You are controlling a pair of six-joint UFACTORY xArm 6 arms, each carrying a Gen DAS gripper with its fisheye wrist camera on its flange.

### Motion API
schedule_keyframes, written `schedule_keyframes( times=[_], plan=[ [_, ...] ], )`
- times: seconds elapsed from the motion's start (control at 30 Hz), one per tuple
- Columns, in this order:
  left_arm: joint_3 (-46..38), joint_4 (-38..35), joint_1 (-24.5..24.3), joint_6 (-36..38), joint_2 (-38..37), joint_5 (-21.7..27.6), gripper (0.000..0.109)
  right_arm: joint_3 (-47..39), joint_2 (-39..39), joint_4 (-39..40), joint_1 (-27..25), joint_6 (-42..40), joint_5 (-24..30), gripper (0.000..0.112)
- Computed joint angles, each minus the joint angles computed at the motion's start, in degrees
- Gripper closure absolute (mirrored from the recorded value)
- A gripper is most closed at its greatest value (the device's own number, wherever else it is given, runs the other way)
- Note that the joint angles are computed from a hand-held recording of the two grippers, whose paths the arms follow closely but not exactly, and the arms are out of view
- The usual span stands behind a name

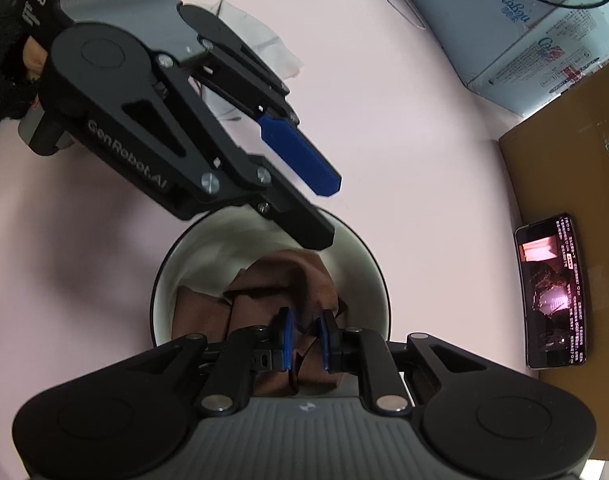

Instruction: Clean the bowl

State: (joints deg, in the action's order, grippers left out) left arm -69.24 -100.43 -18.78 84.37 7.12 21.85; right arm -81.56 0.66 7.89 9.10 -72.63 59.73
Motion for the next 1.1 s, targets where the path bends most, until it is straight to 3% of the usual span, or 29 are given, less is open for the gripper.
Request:
schedule_keyframes(
  times=[0.53,0.8,1.1],
  plan=[
    [-0.1,2.0,-0.1,-1.5,0.2,0.2,0.074,-2.1,3.8,2.2,0.0,-1.4,-0.4,0.094],
    [-0.2,2.3,-0.2,-1.7,0.3,0.0,0.074,3.5,1.2,2.2,0.8,-2.9,-7.8,0.095],
    [-0.2,2.0,-0.2,-1.6,0.3,-0.4,0.069,3.8,0.7,1.6,0.5,-1.9,-7.8,0.095]
  ],
)
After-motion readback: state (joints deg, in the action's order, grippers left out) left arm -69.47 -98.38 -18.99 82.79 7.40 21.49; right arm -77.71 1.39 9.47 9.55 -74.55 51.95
